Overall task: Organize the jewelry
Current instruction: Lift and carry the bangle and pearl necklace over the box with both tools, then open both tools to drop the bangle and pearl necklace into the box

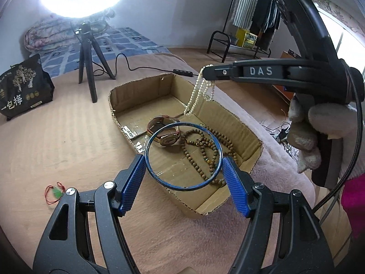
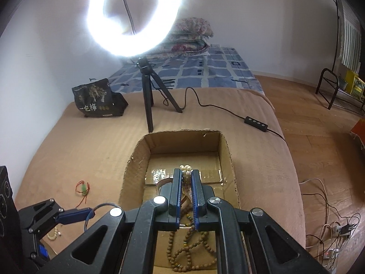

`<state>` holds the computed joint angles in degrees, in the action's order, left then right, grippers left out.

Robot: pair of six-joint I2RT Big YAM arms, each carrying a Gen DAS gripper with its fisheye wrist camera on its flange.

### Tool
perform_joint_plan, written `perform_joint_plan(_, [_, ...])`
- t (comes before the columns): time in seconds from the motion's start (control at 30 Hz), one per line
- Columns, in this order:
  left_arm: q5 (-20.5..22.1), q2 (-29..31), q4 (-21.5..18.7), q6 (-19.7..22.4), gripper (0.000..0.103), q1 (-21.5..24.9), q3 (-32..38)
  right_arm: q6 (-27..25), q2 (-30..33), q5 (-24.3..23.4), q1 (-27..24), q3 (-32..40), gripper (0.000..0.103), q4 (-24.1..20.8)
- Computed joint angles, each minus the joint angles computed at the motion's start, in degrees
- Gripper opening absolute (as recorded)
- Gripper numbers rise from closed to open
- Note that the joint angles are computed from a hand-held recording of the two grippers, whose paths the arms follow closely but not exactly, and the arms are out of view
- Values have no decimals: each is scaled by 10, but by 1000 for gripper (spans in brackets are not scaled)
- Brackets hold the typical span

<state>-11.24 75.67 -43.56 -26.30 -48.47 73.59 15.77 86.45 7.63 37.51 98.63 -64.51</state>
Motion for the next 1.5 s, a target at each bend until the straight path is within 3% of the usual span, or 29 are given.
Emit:
perform_joint_plan(0.4, [15,21,7,2,71,2,6,-1,19,-10,-12,11,7,-2])
perform_joint_plan(0.43, [19,23,6,0,71,4,7,0,20,-10,-13,11,8,-1])
perform_joint_plan(0.53, [34,24,5,-7,75,10,7,1,22,-5,-12,12,43,-4])
perform_joint_plan(0.57, [34,25,3,-7,75,11,7,1,21,-1,-11,11,48,-5])
perform_joint_plan(1.23, [-1,-12,-18,-5,75,-2,-5,26,-10,34,1,-1,57,-13])
perform_joint_plan(1.3, [-10,-22,-23,-5,75,-5,-8,29,-15,39,6,1,60,-18])
perform_joint_plan(1.37, [-18,-32,-28,-5,75,-7,-11,33,-21,48,11,1,72,-19])
perform_joint_plan(1.5, [-34,-55,-41,-9,75,-7,-23,43,-34,56,23,-1,81,-18])
